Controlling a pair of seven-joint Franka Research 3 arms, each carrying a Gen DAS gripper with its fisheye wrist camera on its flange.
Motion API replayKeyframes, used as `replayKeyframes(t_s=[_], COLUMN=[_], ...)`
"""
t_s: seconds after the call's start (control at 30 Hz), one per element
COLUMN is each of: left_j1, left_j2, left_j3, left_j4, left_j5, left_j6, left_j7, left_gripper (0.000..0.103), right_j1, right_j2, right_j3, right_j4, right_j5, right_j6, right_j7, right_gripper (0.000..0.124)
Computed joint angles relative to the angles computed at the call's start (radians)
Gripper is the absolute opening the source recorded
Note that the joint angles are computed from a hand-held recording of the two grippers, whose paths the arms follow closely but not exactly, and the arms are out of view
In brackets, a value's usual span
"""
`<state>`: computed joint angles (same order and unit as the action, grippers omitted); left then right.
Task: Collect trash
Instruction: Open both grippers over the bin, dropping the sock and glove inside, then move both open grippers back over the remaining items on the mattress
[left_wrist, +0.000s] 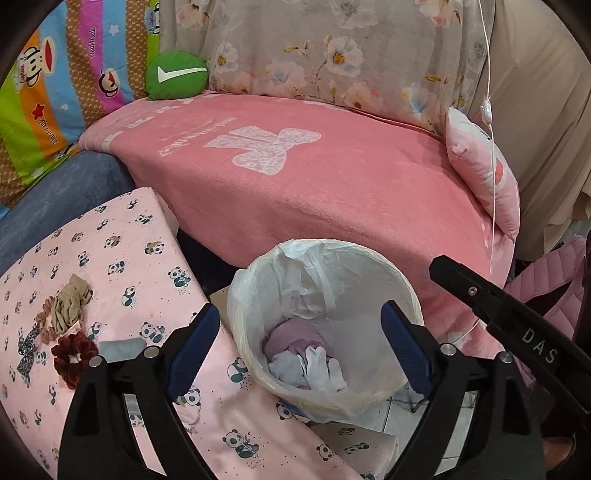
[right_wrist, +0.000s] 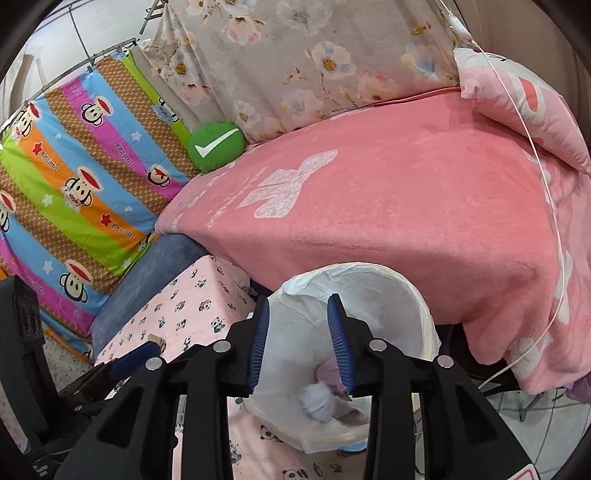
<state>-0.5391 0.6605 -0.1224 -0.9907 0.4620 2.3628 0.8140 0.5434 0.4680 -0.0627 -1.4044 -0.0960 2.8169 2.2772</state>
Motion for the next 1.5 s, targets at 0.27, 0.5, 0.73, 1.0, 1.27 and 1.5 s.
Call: replayKeyframes(t_s=[0.27, 0.5, 0.73, 1.0, 1.27, 1.5], left_j1=[0.018, 0.049, 0.091, 0.162, 0.238, 0.3], left_j2=[-0.077, -0.176, -0.289, -0.421, -0.541, -0.622], left_j3=[0.008, 0.005, -0.003, -0.022, -0.045, -0.059], left_j4=[-0.122, -0.279, -0.453, -0.65, -0.832, -0.962], left_j5=[0.026, 0.066, 0.12, 0.164, 0.199, 0.184], left_j6=[0.038, 0.084, 0.109, 0.129, 0.136, 0.16], left_j7=[-0.073, -0.175, -0.296, -0.433, -0.538, -0.594], left_gripper=[0.085, 0.085, 0.085, 0.085, 0.086, 0.086], right_j1=[0.009, 0.021, 0.037, 0.072, 0.119, 0.161], right_j2=[0.015, 0.042, 0.082, 0.15, 0.252, 0.405], right_j3=[0.007, 0.025, 0.056, 0.087, 0.103, 0.103], right_j4=[0.036, 0.094, 0.165, 0.275, 0.431, 0.67], right_j5=[-0.008, -0.007, 0.019, 0.054, 0.08, 0.095], right_j6=[-0.027, -0.072, -0.121, -0.194, -0.308, -0.457], right_j7=[-0.025, -0.069, -0.133, -0.204, -0.254, -0.288], right_gripper=[0.036, 0.04, 0.043, 0.049, 0.051, 0.051])
